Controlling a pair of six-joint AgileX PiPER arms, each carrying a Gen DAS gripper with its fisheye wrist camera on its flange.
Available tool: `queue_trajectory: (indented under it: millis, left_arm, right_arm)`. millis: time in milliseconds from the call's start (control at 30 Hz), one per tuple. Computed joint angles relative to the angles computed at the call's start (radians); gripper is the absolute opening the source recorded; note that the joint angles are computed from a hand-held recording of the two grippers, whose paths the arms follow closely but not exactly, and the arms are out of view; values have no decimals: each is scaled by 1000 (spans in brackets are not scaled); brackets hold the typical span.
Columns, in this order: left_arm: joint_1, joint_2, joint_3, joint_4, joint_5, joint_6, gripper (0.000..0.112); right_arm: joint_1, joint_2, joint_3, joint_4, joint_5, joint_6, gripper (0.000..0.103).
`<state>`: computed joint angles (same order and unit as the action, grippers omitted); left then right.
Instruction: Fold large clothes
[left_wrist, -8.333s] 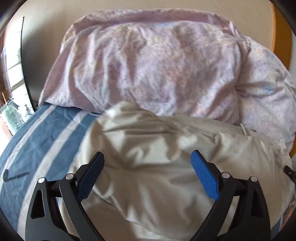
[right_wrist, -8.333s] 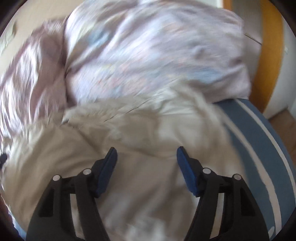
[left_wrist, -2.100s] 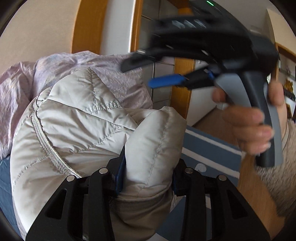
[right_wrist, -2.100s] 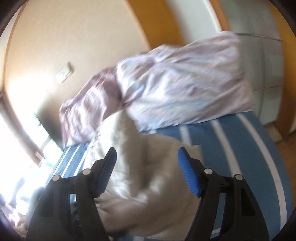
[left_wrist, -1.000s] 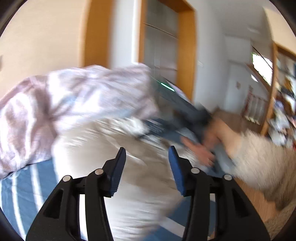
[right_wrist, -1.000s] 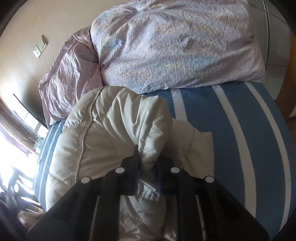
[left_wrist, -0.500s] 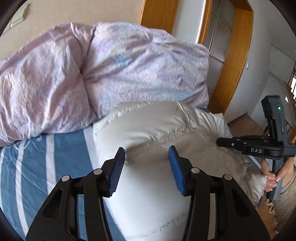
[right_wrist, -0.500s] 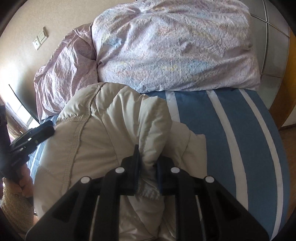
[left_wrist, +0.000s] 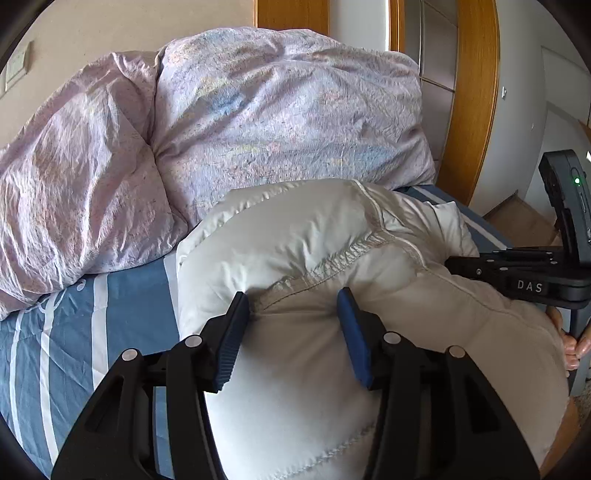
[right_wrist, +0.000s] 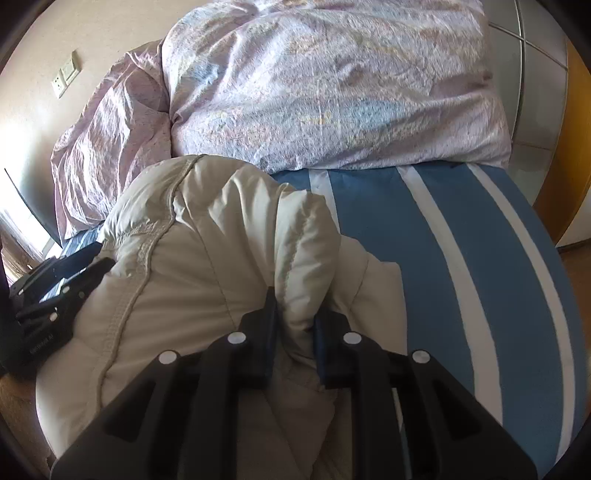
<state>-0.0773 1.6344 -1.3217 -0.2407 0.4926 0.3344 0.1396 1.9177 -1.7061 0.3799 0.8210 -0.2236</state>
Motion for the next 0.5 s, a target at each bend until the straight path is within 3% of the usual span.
queue_trajectory:
  millis: [200,500]
  left_arm:
    - [-45,9,21,140,-45,-118,51]
    - [-50,40,26,122,-87,-131,51]
  right_arm:
    - [-17,10,38,63,-34,-43,19]
    - [-64,36,76,219,-56,-129,19]
